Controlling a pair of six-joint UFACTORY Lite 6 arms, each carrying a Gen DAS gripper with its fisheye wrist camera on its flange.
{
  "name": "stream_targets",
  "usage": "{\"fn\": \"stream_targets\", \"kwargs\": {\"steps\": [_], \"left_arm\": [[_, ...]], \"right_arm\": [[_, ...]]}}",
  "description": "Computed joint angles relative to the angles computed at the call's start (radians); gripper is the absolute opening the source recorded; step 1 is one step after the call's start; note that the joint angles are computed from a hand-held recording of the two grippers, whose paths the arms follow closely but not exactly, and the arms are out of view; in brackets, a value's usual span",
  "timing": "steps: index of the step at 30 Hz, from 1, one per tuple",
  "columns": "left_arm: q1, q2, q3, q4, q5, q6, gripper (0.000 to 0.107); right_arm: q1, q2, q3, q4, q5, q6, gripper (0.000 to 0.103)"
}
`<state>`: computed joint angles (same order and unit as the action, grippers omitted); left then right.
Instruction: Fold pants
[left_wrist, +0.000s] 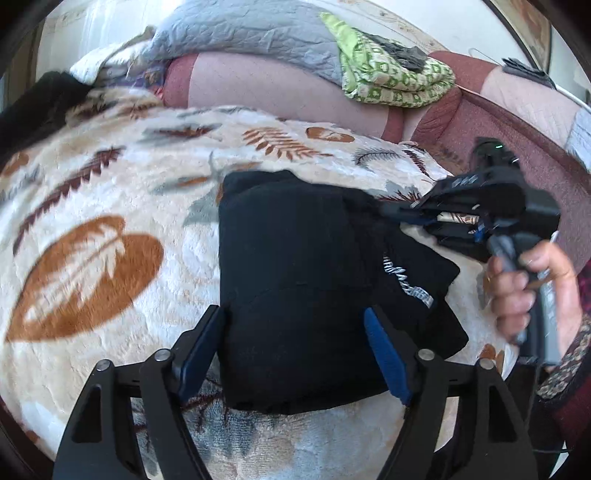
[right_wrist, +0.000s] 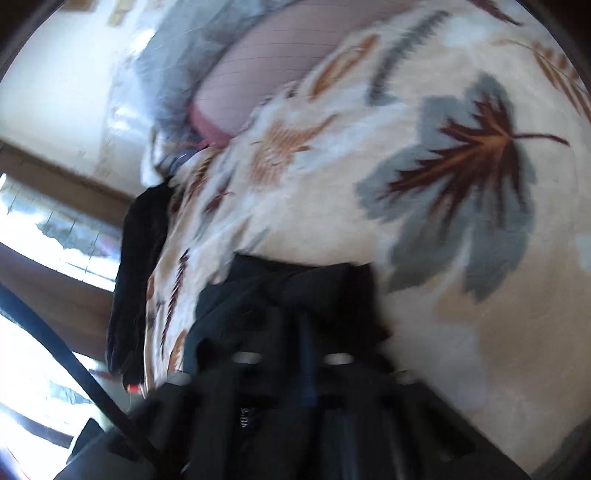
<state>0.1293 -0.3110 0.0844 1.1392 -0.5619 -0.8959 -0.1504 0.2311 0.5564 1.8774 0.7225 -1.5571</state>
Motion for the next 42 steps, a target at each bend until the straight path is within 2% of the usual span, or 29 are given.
{"fn": "stream_targets", "kwargs": {"steps": [1,2,4,7,9,10,13,18,20,22,24,25,27,29,31,34,37,40,42], "left_arm": [[0.029,0.051,0.013,0.021,-0.034,-0.011,0.08],[0.064,0.085,0.014,0.025,-0.078,-0.002,0.081],[0.036,0.062,0.0,-0.016,-0.061,0.014,0.081],[-0.001,0.048,-0.014,-0.081,-0.044,0.045,0.082],[-0.007,0.04,-0.016,-0.079,-0.038,0.035,0.082],[0.002,0.043,-0.013,-0.063,-0.042,0.027,0.082],[0.027,0.042,-0.01,-0.016,-0.053,-0.002,0.082],[0.032,0.044,-0.007,-0.009,-0.056,-0.004,0.082],[0.045,0.052,0.0,0.018,-0.062,-0.023,0.082],[0.057,0.051,0.006,0.057,-0.064,-0.048,0.083],[0.07,0.043,0.016,0.12,-0.062,-0.102,0.084],[0.084,0.046,0.025,0.175,-0.07,-0.141,0.085],[0.129,0.042,0.044,0.322,-0.114,-0.247,0.086],[0.167,0.029,0.048,0.399,-0.152,-0.296,0.086],[0.202,0.016,0.048,0.449,-0.181,-0.317,0.086],[0.227,-0.048,0.028,0.497,-0.192,-0.358,0.086],[0.212,-0.201,-0.031,0.536,-0.147,-0.429,0.086],[0.163,-0.377,-0.067,0.629,-0.08,-0.593,0.086],[0.14,-0.47,-0.072,0.715,-0.056,-0.711,0.086]], "right_arm": [[-0.014,-0.029,0.005,-0.034,-0.02,0.063,0.0],[-0.001,-0.096,-0.008,-0.043,-0.083,0.095,0.009],[0.045,-0.216,0.009,-0.158,-0.168,0.203,0.014],[0.132,-0.246,0.113,-0.357,-0.138,0.373,0.023],[0.229,-0.158,0.242,-0.465,-0.097,0.464,0.045],[0.28,-0.077,0.329,-0.52,-0.06,0.507,0.046],[0.431,0.096,0.525,-0.675,-0.1,0.646,0.046],[0.499,0.443,0.867,-0.781,-0.012,0.798,0.045],[0.489,0.552,1.0,-0.873,-0.036,0.962,0.045],[0.48,0.559,1.02,-0.913,-0.111,1.049,0.043],[0.476,0.462,0.905,-0.9,-0.297,1.064,0.05],[0.454,0.391,0.829,-0.831,-0.348,1.017,0.051],[0.397,0.267,0.688,-0.622,-0.329,0.834,0.052],[0.356,0.112,0.499,-0.433,-0.326,0.625,0.057],[0.309,-0.066,0.301,-0.341,-0.335,0.47,0.058],[0.167,-0.326,0.036,-0.341,-0.276,0.399,0.059],[-0.072,-0.537,-0.197,-0.368,-0.13,0.339,0.06],[-0.291,-0.619,-0.316,-0.434,-0.007,0.275,0.061],[-0.377,-0.635,-0.363,-0.458,0.037,0.226,0.061]]}}
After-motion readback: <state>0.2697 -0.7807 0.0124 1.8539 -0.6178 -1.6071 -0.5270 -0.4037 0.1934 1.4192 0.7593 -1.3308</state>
